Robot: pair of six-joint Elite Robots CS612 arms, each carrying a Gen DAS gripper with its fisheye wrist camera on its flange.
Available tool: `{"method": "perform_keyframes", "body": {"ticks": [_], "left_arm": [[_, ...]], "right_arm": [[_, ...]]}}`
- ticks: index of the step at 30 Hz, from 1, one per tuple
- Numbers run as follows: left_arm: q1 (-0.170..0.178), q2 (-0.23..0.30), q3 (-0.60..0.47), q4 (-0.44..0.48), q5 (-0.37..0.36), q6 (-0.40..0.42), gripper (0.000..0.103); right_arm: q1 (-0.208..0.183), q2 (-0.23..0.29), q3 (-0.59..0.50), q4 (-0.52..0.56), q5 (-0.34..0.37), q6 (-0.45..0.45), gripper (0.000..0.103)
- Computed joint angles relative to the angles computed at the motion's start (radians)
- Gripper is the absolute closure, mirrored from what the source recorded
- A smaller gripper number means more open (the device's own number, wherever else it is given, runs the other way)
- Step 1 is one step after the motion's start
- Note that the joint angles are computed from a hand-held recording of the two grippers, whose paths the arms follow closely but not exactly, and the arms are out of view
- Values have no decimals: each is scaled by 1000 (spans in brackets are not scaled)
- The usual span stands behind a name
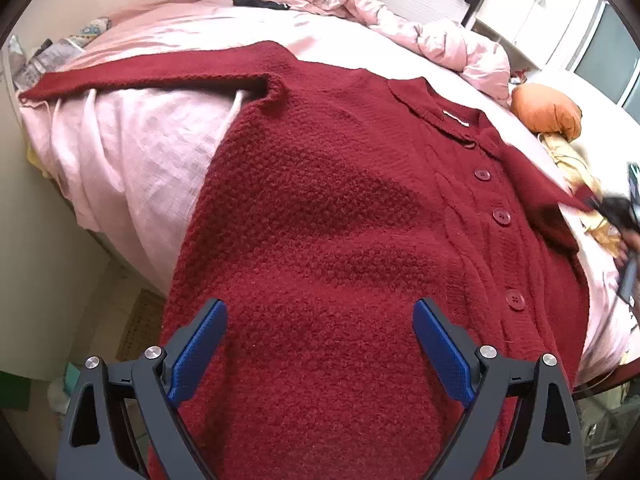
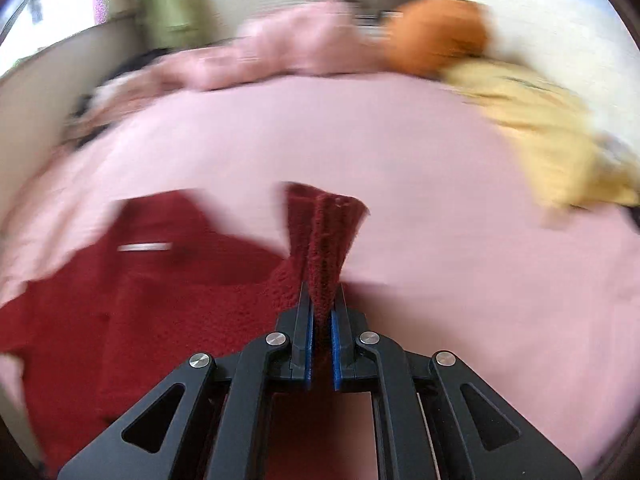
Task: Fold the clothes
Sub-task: 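Grasp the other sleeve cuff with the right gripper and pull it outward, then lay the sleeve flat on the bed and open the right gripper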
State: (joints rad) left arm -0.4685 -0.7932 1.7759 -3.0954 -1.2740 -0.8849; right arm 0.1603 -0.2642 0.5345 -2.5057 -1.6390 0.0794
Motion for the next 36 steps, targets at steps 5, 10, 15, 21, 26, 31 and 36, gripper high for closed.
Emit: {"method": "perform_keyframes", "body": {"ticks": [5,10,15,21,26,31,36], "left_arm": [[-7,-3,-17,57,21,3,9],[-15,-5,-34,110,44,17,9],[-18,-6,-44,148,58,11,9],[-23,-7,-55,186,74,16,9],[-26,-7,-56,193,81,14,9],[-24,-6,-54,187,74,16,9],[-24,-6,-53,185,69,19,9]], "right_arm": [[-102,-113,210,-71,-149,97,96],[-172,-197,374,-160,-242,210,96],[-201,-215,421,-121,-398,346,96],[-233,-210,452,-56,-352,491,95],[-228,-233,480,51,-469,635,68],[-204,-309,600,-59,-615,789,62],[-177,-307,627,-296,-307,383,52]]}}
